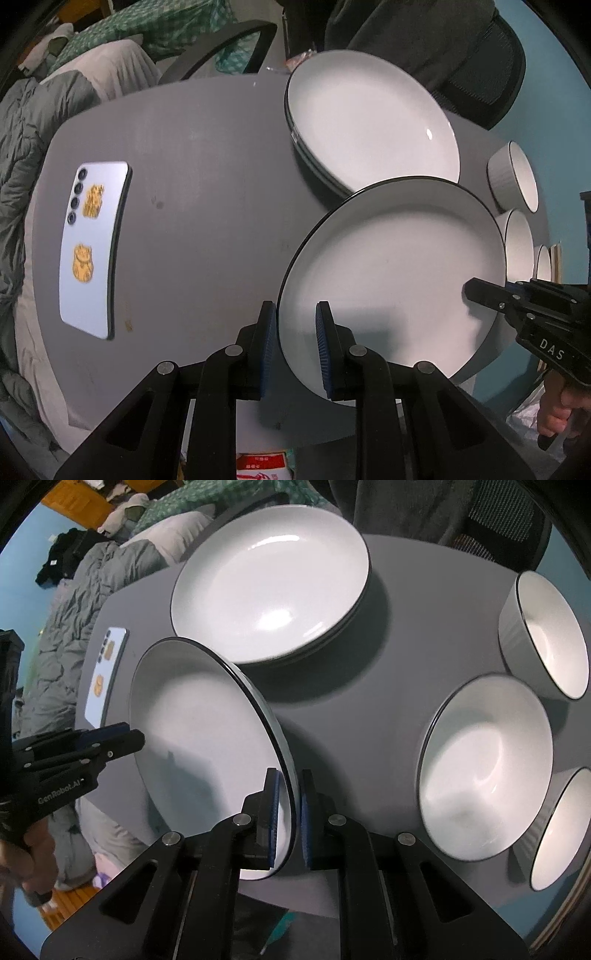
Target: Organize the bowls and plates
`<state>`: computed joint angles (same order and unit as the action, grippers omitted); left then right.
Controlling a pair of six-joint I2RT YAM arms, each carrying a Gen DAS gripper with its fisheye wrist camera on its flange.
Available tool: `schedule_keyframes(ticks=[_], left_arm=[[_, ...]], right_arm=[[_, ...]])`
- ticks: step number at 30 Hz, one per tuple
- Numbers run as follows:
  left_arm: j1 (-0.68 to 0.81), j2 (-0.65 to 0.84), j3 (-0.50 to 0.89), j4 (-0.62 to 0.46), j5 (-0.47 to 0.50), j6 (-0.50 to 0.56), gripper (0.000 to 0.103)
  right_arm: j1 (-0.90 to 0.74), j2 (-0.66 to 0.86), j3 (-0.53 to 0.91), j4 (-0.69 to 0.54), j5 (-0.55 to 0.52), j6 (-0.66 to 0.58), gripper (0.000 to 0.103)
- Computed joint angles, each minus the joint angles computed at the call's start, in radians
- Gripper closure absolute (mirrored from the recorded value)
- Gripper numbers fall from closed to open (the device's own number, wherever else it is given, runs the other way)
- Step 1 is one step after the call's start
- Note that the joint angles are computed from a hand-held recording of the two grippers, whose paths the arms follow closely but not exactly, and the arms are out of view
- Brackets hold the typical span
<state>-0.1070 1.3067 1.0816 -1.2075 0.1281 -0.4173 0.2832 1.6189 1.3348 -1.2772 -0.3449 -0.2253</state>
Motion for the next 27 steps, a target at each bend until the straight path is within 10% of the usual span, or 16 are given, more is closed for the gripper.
schedule_keyframes(ticks=[3, 6, 12, 19, 27], left_arm=[[0.040, 0.003, 0.021, 0.029, 0.204, 0.014, 0.100], [-0.149, 0.046, 0.136, 0.007, -0.037, -0.015, 0.099], [-0.080, 0.036, 0.110, 0.011, -0.026, -0.009, 0.098], [0.121, -0.007, 0.008, 0.033, -0.033, 0.120, 0.061], [0.122, 0.008, -0.090, 0.115, 0.043, 0.158, 0.060]], right_arm=[[-0.011, 0.031, 0.024, -0.004, -0.038, -0.007, 0.096], [0.049, 0.032, 0.041, -0.002, -0.020, 0.009, 0.099], [0.099, 0.073, 0.040, 0.072, 0.049, 0.113, 0.092], [0.065, 0.096, 0.045, 0.075, 0.008, 0.068, 0.092], [0.049, 0.079, 0.014, 0.101, -0.002, 0.080, 0.091]])
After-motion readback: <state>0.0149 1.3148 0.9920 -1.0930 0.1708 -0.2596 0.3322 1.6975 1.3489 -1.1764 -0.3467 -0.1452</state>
